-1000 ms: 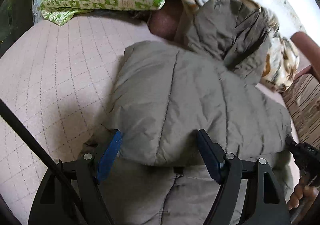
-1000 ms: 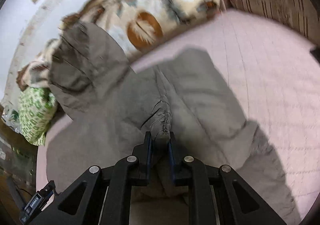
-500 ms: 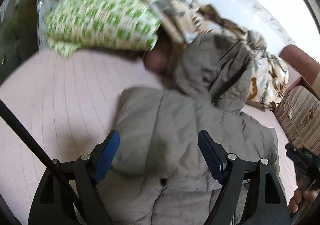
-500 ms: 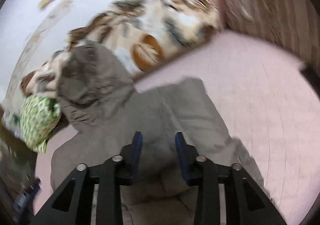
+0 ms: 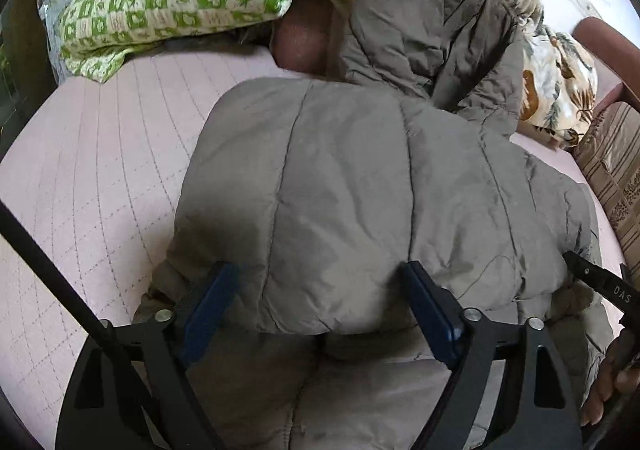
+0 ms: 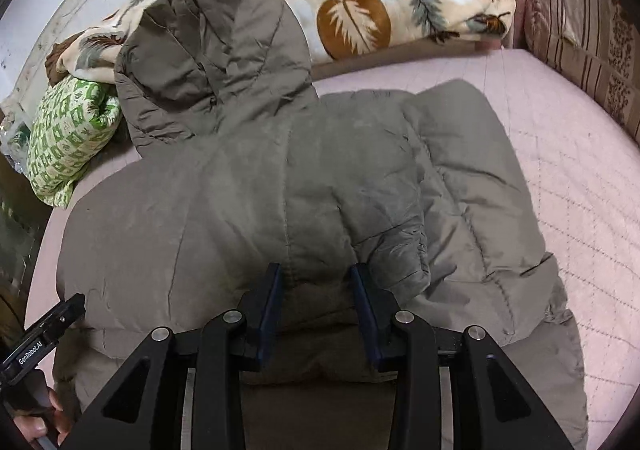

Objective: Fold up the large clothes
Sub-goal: 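Open the right tool and raise both tools away from the jacket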

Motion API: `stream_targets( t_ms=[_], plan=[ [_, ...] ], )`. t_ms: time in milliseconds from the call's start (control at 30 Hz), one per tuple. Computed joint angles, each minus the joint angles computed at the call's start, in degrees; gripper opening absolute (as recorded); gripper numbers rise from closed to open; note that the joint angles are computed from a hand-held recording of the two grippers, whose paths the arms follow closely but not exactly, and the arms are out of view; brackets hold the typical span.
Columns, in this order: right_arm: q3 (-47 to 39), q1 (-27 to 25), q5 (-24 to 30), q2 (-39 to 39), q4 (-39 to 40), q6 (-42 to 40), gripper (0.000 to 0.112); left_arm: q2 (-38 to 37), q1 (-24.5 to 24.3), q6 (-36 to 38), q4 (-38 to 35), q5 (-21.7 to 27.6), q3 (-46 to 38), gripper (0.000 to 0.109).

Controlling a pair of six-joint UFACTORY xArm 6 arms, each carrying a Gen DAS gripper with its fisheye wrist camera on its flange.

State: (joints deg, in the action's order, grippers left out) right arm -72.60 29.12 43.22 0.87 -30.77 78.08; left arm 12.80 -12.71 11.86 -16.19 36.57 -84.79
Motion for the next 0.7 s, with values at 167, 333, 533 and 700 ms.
stream_targets(
  t_ms=[167,333,533,700],
  plan=[
    [1.3,0.2,-2.6,-2.7,-1.5,2.3,0.039,-3.0,0.2,2.4,-3.8,-1.1,1.5,0.086],
    [2.7,1.4,-2.7,-6.9,-2.9,4.4,0.039,-7.7,0.5,3.5,-6.7,-2.7,3.4,0.086],
    [5.0,7.4,-0.3,-13.9,-9.9,9.7,0.039,-21.0,0.8,3.2,-10.0,-5.2,13.5,0.086],
    [7.4,19.3,6.3,-18.6,-19.5,16.3,0.041,-36.7,-0.3,0.5,-10.4,-6.3,26.7,0.086]
  ],
)
